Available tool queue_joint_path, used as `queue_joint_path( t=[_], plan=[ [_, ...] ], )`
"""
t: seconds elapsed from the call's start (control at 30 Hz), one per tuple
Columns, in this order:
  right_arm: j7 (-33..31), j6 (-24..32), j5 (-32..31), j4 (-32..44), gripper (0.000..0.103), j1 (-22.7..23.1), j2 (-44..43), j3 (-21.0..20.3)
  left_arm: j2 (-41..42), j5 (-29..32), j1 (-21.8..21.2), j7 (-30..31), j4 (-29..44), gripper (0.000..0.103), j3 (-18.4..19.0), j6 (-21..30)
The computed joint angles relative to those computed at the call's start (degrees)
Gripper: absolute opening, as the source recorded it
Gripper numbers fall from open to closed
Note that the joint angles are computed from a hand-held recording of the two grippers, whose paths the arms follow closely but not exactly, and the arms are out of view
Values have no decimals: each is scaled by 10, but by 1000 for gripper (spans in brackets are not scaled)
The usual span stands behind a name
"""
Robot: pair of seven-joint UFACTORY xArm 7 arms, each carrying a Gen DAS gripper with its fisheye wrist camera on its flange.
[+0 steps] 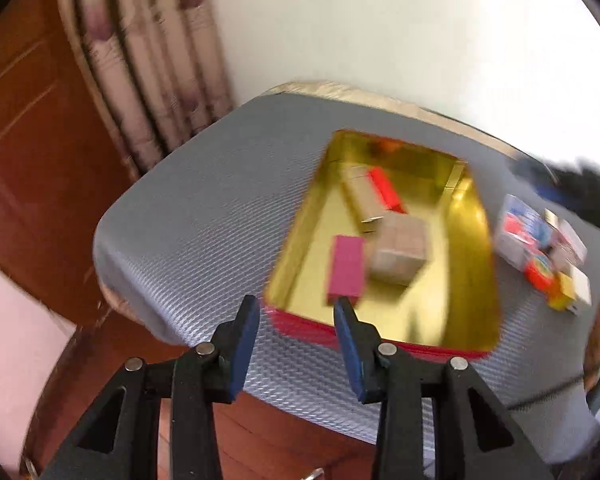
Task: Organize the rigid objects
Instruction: 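Release the red block into the red tin with the right gripper, then grasp the blue floss box with left gripper while right grasps the white charger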
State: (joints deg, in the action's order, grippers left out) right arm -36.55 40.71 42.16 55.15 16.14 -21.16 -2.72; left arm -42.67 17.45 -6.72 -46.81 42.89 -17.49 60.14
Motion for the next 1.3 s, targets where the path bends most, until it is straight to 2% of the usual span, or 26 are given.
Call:
queue_joint_path(
  t=[0.1, 0.17, 0.2, 0.27, 0.33, 0.43, 0.47, 0.5, 0.57, 0.63, 0.7, 0.87, 0.97, 1.0, 1.07, 1.17, 1.2, 1.3],
  plan=[
    [-5, -38, -92, -93, 82, -61, -84, -14, 12, -38, -45, 55, 12, 39, 25, -48],
    [-8, -62, -189, -143, 83, -122, -114, -22, 32, -84, -82, 110, 25, 46, 55, -91],
    [-6, -68, -213, -149, 83, -135, -110, -29, 53, -114, -105, 149, 40, 52, 72, -112],
    [-15, -68, -243, -161, 83, -161, -109, -65, 92, -142, -118, 192, 73, 53, 73, -136],
    [-26, -66, -242, -166, 83, -174, -111, -100, 148, -161, -127, 235, 118, 62, 74, -159],
    [-49, -55, -218, -170, 83, -176, -114, -137, 244, -188, -130, 278, 197, 62, 74, -161],
    [-58, -54, -209, -171, 83, -175, -115, -144, 279, -177, -126, 282, 227, 62, 67, -155],
    [-60, -54, -203, -176, 83, -176, -118, -143, 314, -157, -121, 279, 257, 62, 58, -148],
    [-79, -47, -184, -174, 83, -170, -118, -156, 369, -171, -126, 326, 303, 63, 66, -131],
    [-89, -43, -167, -178, 86, -164, -128, -155, 420, -143, -128, 322, 354, 63, 63, -93],
    [-88, -39, -156, -174, 87, -160, -125, -151, 458, -152, -132, 351, 386, 63, 67, -76],
    [-95, -14, -128, -162, 87, -159, -118, -159, 515, -121, -143, 360, 432, 63, 79, -47],
    [-100, 5, -112, -152, 87, -163, -111, -165, 541, -152, -136, 381, 456, 63, 84, -26],
    [-104, 11, -108, -150, 87, -166, -111, -167, 549, -146, -138, 379, 462, 63, 87, -22],
    [-108, 14, -103, -149, 88, -169, -109, -162, 557, -144, -137, 386, 469, 63, 90, -19],
    [-111, 20, -102, -148, 88, -175, -105, -153, 566, -172, -128, 407, 477, 63, 90, -11],
    [-97, 13, -112, -151, 88, -185, -105, -140, 572, -172, -128, 410, 483, 63, 91, -6],
    [-96, 15, -111, -151, 88, -184, -104, -140, 598, -160, -134, 417, 511, 64, 94, 20]
  ],
)
